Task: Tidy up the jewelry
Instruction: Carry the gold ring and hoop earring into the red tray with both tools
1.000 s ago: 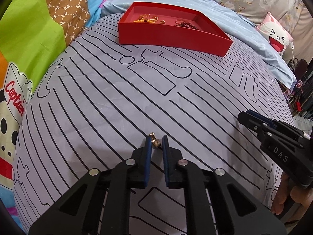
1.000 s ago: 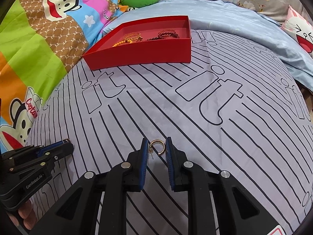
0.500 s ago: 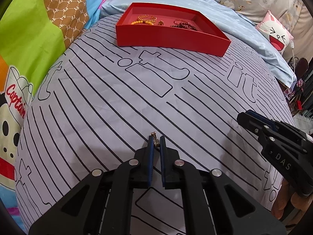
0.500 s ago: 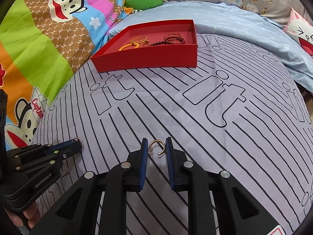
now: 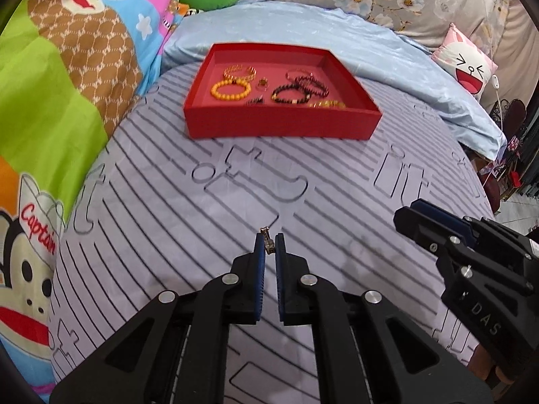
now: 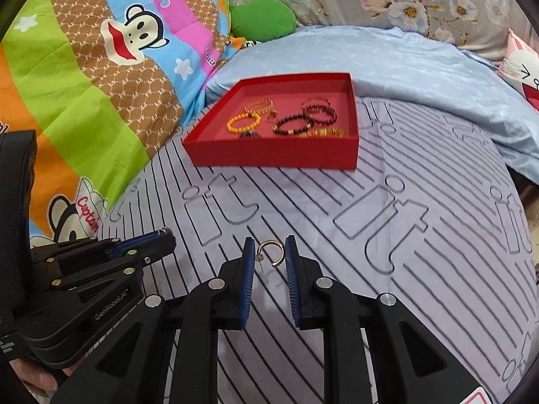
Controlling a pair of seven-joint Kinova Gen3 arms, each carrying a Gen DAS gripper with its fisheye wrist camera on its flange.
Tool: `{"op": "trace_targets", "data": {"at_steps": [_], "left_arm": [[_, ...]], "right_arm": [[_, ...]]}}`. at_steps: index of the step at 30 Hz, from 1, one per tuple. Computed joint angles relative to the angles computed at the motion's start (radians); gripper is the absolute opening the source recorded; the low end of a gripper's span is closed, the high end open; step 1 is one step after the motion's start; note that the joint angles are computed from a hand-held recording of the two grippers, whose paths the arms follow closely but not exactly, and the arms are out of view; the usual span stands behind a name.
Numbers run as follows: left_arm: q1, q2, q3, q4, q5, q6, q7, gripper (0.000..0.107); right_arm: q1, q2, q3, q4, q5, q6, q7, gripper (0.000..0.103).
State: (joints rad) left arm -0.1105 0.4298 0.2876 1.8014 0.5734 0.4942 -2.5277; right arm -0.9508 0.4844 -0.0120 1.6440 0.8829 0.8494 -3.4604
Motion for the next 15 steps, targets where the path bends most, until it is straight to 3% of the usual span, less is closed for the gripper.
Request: {"op": "trace_targets", "data": {"at_steps": [9, 15], "left_arm": [[0.056, 0.031, 0.018, -0.161, 0.001, 0.012, 0.033, 0.006], [0.132, 0.114, 0.000, -0.361, -0.054, 0.026, 0.129, 0.006]], "right_arm": [[0.079, -0.011, 0.028, -0.077, 0.047, -0.005, 0.125, 0.017], [0.167, 0.015, 0.051, -0.155, 0.024, -0.041, 0.252, 0.017]]}}
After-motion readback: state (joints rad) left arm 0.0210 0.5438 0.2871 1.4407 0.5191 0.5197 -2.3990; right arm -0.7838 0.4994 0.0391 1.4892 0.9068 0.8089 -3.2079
